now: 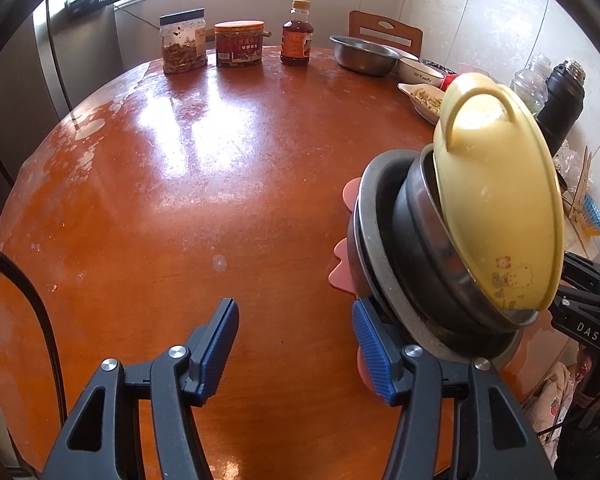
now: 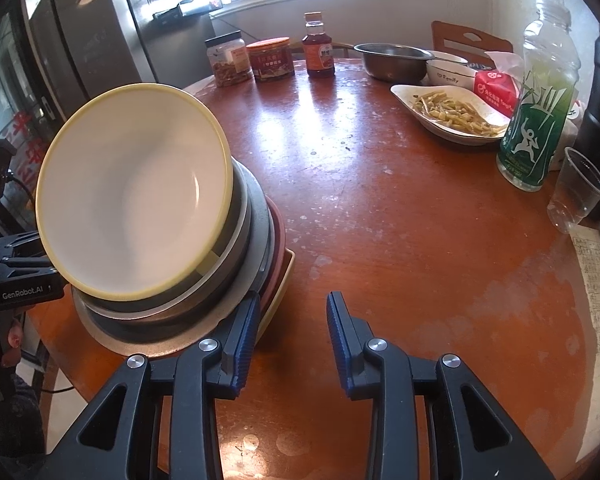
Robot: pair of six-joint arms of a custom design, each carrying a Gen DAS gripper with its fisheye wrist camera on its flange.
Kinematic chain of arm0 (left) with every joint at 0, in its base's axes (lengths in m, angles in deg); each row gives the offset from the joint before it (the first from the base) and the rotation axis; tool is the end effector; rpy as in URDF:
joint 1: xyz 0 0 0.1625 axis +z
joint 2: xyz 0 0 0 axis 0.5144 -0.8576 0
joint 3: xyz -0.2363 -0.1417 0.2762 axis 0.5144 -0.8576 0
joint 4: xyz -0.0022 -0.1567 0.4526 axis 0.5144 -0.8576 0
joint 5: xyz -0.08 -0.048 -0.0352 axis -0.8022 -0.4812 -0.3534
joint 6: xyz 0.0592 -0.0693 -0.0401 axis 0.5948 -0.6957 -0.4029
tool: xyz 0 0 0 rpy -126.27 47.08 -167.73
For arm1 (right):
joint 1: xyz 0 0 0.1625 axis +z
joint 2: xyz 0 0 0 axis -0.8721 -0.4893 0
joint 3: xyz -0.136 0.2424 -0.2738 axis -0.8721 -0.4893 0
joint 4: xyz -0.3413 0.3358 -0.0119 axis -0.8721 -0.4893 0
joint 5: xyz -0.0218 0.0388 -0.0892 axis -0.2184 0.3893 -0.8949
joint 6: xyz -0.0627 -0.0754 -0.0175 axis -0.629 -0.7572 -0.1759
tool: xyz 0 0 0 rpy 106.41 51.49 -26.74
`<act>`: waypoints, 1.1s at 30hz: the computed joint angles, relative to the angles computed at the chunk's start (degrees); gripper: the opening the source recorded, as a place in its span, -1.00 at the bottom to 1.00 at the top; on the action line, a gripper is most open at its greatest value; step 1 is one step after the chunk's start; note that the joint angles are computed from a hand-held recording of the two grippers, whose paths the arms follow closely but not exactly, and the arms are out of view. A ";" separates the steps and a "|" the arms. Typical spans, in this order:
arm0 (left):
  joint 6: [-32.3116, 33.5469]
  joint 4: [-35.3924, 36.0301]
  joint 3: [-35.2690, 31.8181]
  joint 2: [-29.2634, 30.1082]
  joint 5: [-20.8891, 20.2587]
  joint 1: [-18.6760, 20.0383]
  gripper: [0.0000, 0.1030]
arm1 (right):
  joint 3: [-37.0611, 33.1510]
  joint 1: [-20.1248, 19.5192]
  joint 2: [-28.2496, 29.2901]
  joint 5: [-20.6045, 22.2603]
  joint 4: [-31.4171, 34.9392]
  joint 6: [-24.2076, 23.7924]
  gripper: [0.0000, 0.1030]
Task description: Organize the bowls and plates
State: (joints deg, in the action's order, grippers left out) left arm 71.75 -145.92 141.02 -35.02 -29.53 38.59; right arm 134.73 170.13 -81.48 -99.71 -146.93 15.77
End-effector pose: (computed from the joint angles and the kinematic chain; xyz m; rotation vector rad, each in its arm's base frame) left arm -0.0315 -0.6292 0.2986 0.5783 2.4530 -0.4824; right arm 0.3095 -0.6392 -0.0009 0.4928 -2.4708 0.7226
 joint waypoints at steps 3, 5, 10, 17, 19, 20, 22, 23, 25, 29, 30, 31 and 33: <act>-0.24 0.09 0.25 -0.46 -0.51 0.24 0.17 | -0.12 0.15 0.20 -0.92 -0.21 0.34 -0.25; -0.17 -0.08 0.35 -0.80 -0.92 0.48 0.19 | -0.18 0.27 0.35 -1.76 -0.47 0.52 -0.16; -0.20 -0.89 0.74 -1.36 -0.45 0.73 0.24 | -0.25 0.63 0.63 -3.28 -0.89 0.64 -0.07; 0.45 -4.04 3.00 -3.20 1.94 0.19 0.28 | 0.56 1.20 0.42 -5.15 -2.82 0.91 0.05; 0.11 -4.03 3.28 -3.77 1.30 0.24 0.30 | 0.83 1.38 0.35 -5.80 -3.41 0.92 0.10; 0.08 -4.32 3.57 -4.09 1.16 0.17 0.30 | 1.06 1.55 0.35 -6.24 -4.22 0.70 0.15; 0.08 -5.02 4.30 -4.79 1.20 -0.09 0.32 | 1.67 1.85 0.20 -6.53 -5.85 0.27 0.23; -0.04 -5.15 4.67 -5.18 1.19 -0.20 0.33 | 2.10 1.95 -0.07 -6.30 -6.54 0.19 0.31; -0.29 -5.79 5.49 -5.87 1.17 -0.58 0.35 | 2.99 2.37 -0.36 -6.08 -8.68 -0.55 0.40; -1.47 -6.78 7.73 -7.61 0.67 -1.40 0.45 | 4.35 3.49 -0.34 -6.58 -11.83 -2.04 0.45; -1.72 -6.82 8.18 -7.91 0.68 -1.64 0.48 | 4.64 3.71 -0.36 -6.69 -12.01 -2.02 0.46; -2.04 -6.82 8.78 -8.34 0.79 -1.98 0.49 | 5.08 3.93 -0.43 -6.63 -12.32 -1.97 0.46; -2.09 -7.21 10.19 -9.34 0.69 -2.63 0.50 | 6.01 4.28 -0.57 -6.29 -13.61 -2.24 0.46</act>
State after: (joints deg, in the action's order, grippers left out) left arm 69.66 -153.13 151.20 -44.36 -28.84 35.96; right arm 140.73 174.42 -82.04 -106.01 -160.54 13.53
